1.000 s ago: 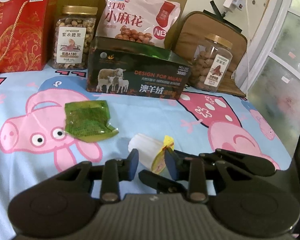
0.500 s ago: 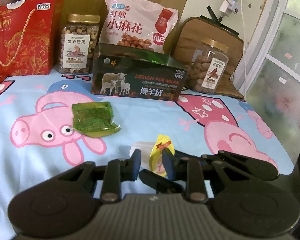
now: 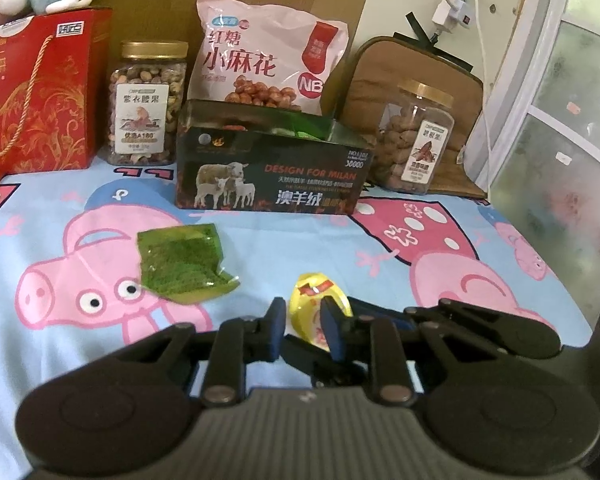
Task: Organize snacks
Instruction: 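Grasp the white cup with yellow lid with the left gripper, then lift the cup into the tin box and open the left gripper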
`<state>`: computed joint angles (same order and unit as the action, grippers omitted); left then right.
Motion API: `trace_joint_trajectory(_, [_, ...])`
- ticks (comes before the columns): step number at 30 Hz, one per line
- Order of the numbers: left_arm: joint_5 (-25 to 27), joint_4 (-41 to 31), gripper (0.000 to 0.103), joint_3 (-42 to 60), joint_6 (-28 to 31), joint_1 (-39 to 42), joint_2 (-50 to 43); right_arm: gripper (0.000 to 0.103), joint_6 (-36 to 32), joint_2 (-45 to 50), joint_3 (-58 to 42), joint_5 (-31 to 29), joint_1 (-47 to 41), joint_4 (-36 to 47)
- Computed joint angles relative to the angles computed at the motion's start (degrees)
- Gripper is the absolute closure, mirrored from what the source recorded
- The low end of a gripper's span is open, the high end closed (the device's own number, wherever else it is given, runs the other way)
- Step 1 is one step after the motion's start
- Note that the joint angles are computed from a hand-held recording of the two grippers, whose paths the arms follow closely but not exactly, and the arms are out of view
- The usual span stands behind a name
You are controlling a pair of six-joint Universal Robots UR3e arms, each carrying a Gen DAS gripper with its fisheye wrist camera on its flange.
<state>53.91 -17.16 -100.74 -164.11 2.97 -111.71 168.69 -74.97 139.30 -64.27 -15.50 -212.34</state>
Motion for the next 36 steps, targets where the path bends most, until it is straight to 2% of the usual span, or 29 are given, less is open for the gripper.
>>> trace_joint_trajectory(5, [-4.1,0.5,0.089,-0.2,0.0,2.4,-0.9,0.055,0.7,1.0,-1.4,-1.3,0.7,-0.4])
trace_joint_trajectory(10, [-7.1,-1.3,0.088,0.8,-0.2,4.9,-1.7,0.055,0.2,3.0,-3.1,-3.1,2.5,-1.3])
trace_joint_trajectory(16, [-9.1,-2.8,0.086,3.1,0.3,5.7,-3.0,0.055,0.8,3.8,-4.1,-2.2,1.5,-1.4])
trace_joint_trajectory(22, [-6.8,-2.0,0.086,5.2,0.6,3.4,-5.1,0.055,0.0,4.9,-5.4,-2.3,1.8,-1.6])
trace_joint_trajectory(25, [-7.5,-3.5,0.084,7.0,0.1,3.5,-6.5,0.055,-1.3,5.9,-6.1,-3.5,2.5,-2.2])
trace_joint_trajectory(31, [-8.4,-4.6,0.084,8.1,-0.4,3.7,-7.2,0.056,0.0,4.5,-6.9,0.7,-0.4,3.2])
trace_joint_trajectory(34, [-8.8,-4.0,0.085,7.4,-1.2,3.7,-6.5,0.065,-0.1,4.3,-6.2,0.8,-0.2,1.8])
trace_joint_trajectory(36, [-9.3,-2.9,0.085,6.9,-1.3,3.8,-5.6,0.065,0.3,4.5,-5.0,0.8,-0.2,-1.5])
